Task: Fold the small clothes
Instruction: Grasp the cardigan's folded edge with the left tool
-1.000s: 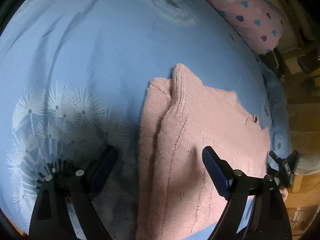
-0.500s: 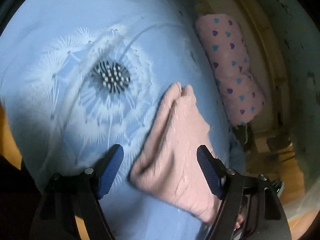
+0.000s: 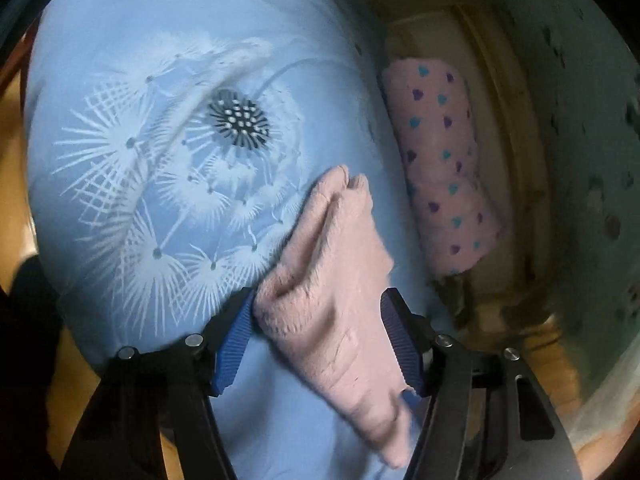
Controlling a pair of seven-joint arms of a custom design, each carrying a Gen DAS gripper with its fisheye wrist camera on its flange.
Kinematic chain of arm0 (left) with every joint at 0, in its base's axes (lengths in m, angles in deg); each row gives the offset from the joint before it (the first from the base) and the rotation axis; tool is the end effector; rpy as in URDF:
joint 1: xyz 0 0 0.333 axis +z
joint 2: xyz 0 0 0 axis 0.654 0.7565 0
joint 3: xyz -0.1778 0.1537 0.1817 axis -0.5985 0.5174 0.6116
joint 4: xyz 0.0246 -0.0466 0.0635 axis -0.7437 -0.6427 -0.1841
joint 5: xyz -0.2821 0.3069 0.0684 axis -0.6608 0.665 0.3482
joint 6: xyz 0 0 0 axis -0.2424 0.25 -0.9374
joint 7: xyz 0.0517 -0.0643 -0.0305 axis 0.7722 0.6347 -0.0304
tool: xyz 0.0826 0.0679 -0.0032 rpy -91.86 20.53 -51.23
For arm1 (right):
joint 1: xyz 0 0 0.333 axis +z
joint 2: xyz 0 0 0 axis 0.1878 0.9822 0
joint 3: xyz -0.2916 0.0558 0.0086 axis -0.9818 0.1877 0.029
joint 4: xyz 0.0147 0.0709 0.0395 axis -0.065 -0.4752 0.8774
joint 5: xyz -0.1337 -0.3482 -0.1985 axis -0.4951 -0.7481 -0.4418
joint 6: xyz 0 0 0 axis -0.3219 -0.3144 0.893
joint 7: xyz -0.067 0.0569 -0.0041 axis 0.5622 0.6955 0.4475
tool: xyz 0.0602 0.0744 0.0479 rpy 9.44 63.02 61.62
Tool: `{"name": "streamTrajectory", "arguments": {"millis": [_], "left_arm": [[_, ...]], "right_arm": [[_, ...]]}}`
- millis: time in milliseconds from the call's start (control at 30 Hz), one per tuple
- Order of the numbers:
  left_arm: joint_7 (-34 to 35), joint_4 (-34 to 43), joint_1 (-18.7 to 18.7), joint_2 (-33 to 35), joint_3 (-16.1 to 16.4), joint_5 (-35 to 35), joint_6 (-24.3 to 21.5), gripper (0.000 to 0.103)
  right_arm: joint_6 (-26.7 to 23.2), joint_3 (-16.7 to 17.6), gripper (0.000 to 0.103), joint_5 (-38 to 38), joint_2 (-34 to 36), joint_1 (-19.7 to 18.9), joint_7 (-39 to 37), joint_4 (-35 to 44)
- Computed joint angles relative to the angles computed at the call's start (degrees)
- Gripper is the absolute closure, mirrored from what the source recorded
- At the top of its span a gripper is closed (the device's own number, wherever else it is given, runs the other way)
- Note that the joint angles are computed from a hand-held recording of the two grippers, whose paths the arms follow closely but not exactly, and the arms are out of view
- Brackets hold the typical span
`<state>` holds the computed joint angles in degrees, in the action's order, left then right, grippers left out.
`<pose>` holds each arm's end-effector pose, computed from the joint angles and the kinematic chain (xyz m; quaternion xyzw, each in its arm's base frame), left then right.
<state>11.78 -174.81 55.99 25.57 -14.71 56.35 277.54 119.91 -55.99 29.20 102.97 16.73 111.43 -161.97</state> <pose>0.4409 -0.0601 0.4383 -0.8600 0.0340 -0.5075 0.0414 0.6640 0.1711 0.4920 -0.8777 0.2811 0.0654 0.3827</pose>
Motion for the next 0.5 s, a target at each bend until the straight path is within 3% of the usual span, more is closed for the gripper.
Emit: {"name": "streamTrajectory", "arguments": {"millis": [33,100,233,300,367,433,500], "left_arm": [[0.0,-0.2,0.0,0.2,-0.3,-0.8,1.3,0.059],[-0.2,0.3,3.2,0.0,-4.2,-1.6,2.0,0.059],[0.7,1.1,4.4,1.3,-5.9,-4.9,3.7,0.058],[2.5,1.8,5.2,0.7,-6.5,-5.7,-0.3,0.066],[2.7,2.5,9.0,-2.3,-9.7,-3.3,-8.4,0.082],[1.3,2.6,11.1,-3.6,-11.8,-1.0,-10.3,0.084],[0.4,2.5,10.1,-3.3,-10.6,0.1,-9.9,0.084]], "right_arm": [[-0.4,0.0,0.007,0.8,-0.6,-0.3,-0.2,-1.2],[-2.1,0.0,0.007,2.2,-1.0,-0.7,-0.5,-2.2],[-7.1,0.0,0.007,3.3,-0.1,-1.1,-2.4,-1.6],[-7.2,0.1,0.007,3.9,-0.3,-1.0,-3.4,-2.0],[-7.2,-0.1,0.007,4.3,-0.4,-1.0,-3.2,-2.1],[-6.5,-0.2,0.007,4.2,-0.1,-0.6,-2.4,-1.9],[-4.6,-0.2,0.007,2.9,0.0,0.1,-0.8,-1.5]]}}
